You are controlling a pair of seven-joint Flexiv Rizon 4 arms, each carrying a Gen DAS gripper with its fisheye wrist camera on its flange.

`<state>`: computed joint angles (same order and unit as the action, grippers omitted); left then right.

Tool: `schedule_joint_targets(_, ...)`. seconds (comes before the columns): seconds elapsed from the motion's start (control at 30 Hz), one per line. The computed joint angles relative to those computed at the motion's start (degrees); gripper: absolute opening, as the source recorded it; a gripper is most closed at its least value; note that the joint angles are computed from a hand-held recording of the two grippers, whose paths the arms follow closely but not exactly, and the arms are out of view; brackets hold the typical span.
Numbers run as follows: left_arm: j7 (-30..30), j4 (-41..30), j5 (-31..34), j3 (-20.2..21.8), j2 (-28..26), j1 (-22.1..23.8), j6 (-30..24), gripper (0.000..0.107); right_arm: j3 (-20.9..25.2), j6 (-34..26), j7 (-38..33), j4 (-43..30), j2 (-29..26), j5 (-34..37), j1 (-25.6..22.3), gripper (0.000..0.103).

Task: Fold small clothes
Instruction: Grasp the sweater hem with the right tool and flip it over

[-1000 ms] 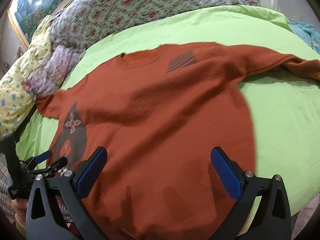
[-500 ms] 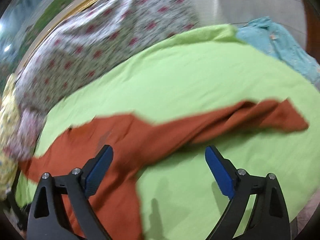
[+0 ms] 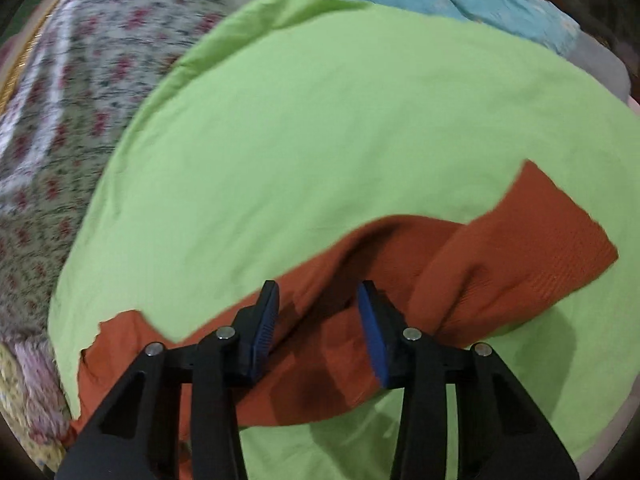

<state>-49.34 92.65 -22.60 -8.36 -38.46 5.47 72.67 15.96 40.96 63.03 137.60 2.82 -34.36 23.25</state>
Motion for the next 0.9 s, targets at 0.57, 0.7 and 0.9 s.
schedule_joint_targets(0.57,-1.78,-2.96,0.71,0.27,-3.21,0.48,-4.45,0.098,-2.79,-1.86,6.52,-3.45,-3.56,-27.46,-1.60,0.005)
schedule_joint_targets(0.7,0.47,0.55,-2.08,-2.05,-1.23,2.60,-3.50,0.098,-6.88,4.15,3.55,-12.43,-11.16,-42.71,-1.72,0.005)
schedule_joint_targets(0.9,3.99,4.41,-7.28,-4.28,1.52,5.52,-3.67,0.098,-12.80,19.35,-0.31,-32.11,-26.84,-58.29,-1.04,0.005)
